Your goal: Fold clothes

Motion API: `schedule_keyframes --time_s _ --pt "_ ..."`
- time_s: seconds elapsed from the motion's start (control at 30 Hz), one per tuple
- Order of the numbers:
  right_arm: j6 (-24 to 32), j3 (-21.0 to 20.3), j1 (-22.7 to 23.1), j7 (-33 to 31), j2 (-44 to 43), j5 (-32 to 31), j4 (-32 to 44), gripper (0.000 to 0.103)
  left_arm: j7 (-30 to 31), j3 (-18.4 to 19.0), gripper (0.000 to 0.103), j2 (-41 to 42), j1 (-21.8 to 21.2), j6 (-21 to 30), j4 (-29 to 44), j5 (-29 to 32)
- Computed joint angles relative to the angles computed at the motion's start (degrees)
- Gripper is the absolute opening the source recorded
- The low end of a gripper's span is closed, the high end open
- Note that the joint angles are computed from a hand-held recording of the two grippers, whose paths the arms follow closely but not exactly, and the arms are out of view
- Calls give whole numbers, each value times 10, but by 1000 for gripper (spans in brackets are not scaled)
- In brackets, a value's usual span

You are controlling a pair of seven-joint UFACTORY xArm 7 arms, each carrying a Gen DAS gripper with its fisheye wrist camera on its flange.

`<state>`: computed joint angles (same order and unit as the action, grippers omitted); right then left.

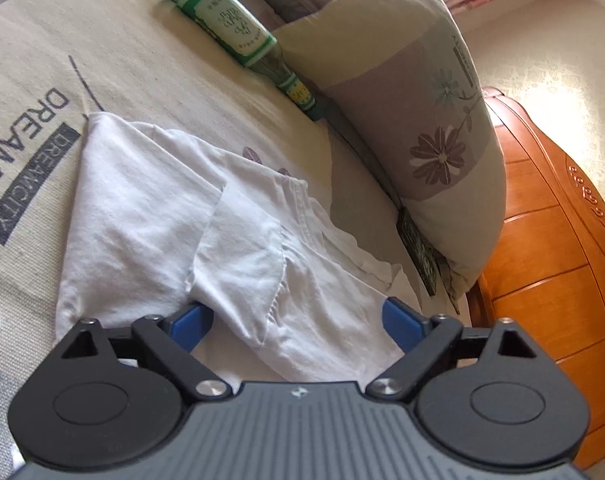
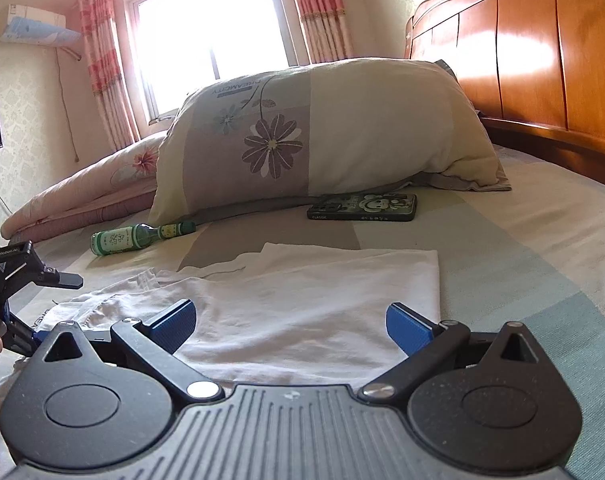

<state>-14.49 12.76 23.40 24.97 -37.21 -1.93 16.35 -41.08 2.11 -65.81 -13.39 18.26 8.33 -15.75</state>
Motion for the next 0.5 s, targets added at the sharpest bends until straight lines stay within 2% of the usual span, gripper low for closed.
schedule_keyframes --time_s 0.07,0.1,0.17,0.27,0.37,0.5 --pt "0 -7 5 0 -1 -1 -1 103 -21 -29 63 -5 24 10 -1 10" --pt "1 -9 7 0 -2 -1 -1 103 -31 -42 59 -7 34 17 -1 16" --pt "3 -9 5 2 -5 0 -3 103 -49 -66 36 -12 54 36 2 35" --pt "1 -15 12 6 -6 2 -4 103 -50 -98 18 -4 76 82 23 82" --pt "0 -16 13 9 -8 2 -5 103 -56 -127 15 0 84 113 45 120" --pt "3 0 -3 7 -11 1 -6 103 -75 -143 11 -21 80 138 61 145"
